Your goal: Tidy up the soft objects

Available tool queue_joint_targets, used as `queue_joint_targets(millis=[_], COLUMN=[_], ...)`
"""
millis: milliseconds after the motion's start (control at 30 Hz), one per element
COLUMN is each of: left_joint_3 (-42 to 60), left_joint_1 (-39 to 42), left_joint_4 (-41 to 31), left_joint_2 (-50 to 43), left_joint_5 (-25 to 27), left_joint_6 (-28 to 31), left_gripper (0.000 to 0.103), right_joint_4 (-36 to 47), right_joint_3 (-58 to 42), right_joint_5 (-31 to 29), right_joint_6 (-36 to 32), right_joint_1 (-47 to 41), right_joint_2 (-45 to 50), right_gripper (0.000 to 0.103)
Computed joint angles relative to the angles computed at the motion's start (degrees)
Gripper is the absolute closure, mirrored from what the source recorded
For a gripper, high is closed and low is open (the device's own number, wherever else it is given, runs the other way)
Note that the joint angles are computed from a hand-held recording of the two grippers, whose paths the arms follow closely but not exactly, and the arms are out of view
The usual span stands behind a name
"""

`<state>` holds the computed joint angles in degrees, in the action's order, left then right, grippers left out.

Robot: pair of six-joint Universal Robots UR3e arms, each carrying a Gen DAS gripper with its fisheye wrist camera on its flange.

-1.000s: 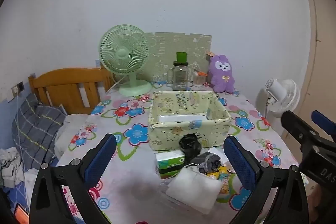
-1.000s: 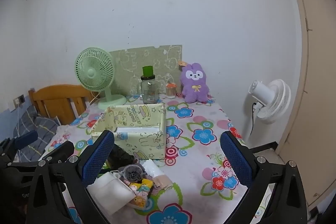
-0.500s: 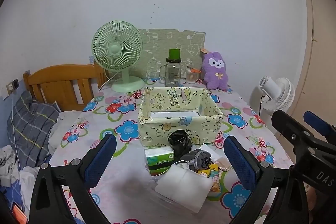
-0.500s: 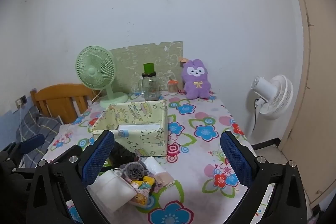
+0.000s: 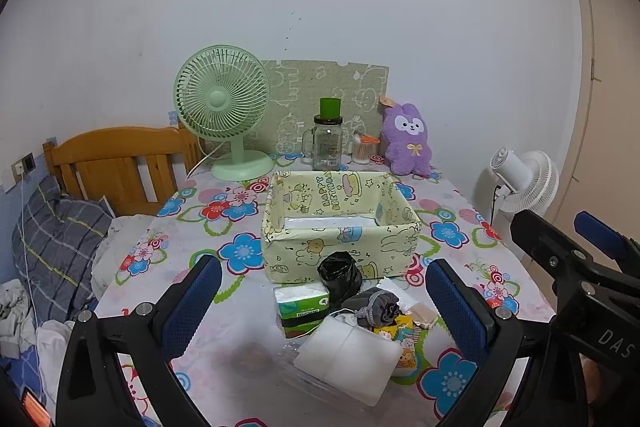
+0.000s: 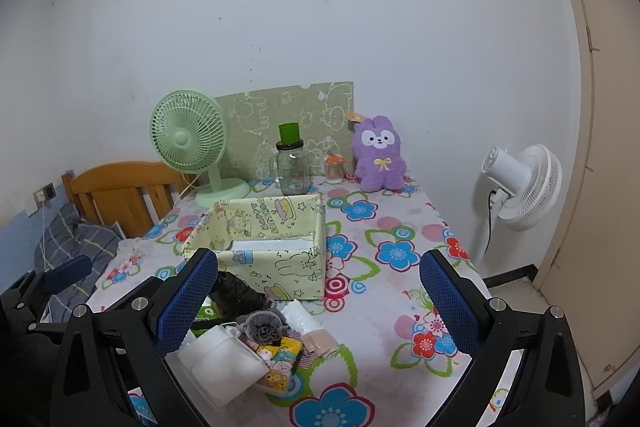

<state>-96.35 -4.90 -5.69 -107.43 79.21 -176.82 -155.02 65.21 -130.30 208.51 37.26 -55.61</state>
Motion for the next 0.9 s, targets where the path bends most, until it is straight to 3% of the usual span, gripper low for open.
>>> queue_joint_targets(millis=[900], left_joint_3=[-1.05], left_joint_1=[0.01], left_joint_4=[0.90], left_joint_2=[0.64], left_joint_5=[-0.38], left_joint_6=[-0.08], left_gripper=[0.001], right_joint_4=[0.10], right_joint_3=[0.21], right_joint_5=[0.74], right_joint_6=[-0.15], right_joint_1=[-0.80], right_joint_2=[-0.33], right_gripper=[0.001])
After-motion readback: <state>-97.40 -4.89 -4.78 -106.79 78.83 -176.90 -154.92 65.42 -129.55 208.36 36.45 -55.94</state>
